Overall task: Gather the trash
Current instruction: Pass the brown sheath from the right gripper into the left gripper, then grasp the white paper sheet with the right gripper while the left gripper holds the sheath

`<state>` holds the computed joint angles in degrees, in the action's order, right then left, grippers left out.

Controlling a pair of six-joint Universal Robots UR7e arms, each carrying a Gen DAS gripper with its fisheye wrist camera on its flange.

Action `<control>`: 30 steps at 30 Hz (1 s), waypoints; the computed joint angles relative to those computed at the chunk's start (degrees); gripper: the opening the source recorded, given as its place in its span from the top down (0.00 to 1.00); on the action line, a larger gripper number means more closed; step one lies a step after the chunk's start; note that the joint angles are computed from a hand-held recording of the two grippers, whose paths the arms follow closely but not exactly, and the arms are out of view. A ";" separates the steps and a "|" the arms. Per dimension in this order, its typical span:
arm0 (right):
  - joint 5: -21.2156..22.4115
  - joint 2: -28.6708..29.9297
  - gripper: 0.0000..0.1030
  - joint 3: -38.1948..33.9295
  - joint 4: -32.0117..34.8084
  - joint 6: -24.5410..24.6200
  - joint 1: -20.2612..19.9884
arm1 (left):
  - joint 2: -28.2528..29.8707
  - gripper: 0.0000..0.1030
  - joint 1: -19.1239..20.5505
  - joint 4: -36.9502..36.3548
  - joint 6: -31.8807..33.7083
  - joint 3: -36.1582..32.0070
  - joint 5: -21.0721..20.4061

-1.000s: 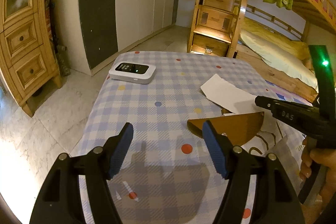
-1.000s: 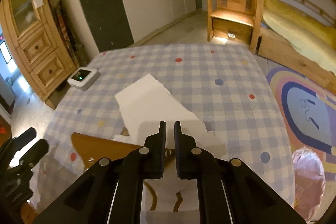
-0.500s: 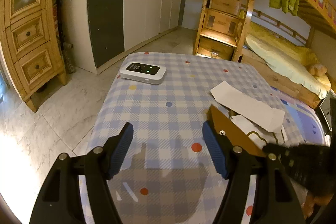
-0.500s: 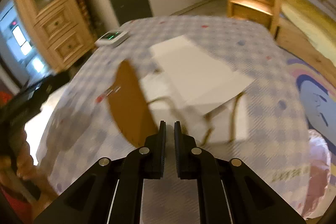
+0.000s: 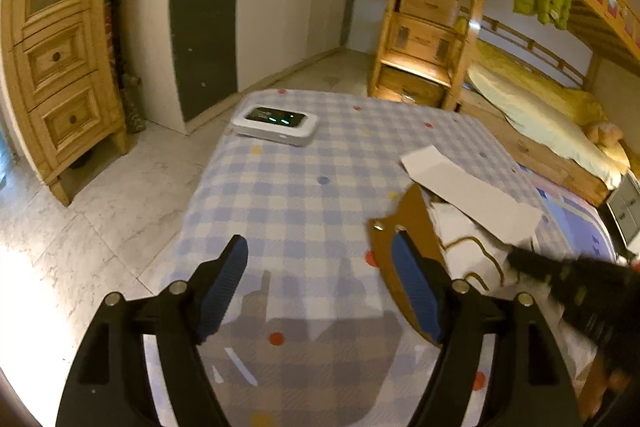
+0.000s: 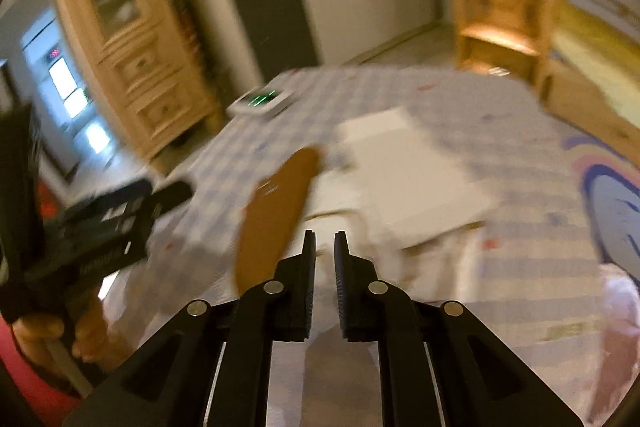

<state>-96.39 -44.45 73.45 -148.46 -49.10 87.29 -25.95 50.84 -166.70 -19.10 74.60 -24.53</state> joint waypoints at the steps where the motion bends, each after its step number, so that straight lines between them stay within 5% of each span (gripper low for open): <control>1: 0.06 -0.30 0.81 0.20 -2.16 0.66 -0.26 | 0.26 0.28 0.03 1.51 -0.38 -0.62 -1.22; 8: -0.61 -0.14 0.48 -1.27 -10.92 6.16 -1.41 | 3.29 0.28 0.04 10.19 -3.15 -6.02 -3.99; 13: -2.71 0.74 0.47 -2.58 -15.10 5.67 -1.53 | 5.62 0.28 0.70 20.17 -8.11 -11.15 -4.73; 20: -3.22 1.01 0.47 -3.80 -13.93 6.10 -1.87 | 7.78 0.29 1.45 24.09 -10.85 -15.51 -5.35; 25: -3.64 0.98 0.47 -3.14 -13.49 4.88 -1.64 | 9.74 0.49 1.42 28.31 -11.56 -19.03 -1.95; 30: -4.28 0.97 0.40 -2.96 -10.16 2.20 -1.39 | 8.16 0.49 0.81 23.34 -8.08 -15.91 -1.11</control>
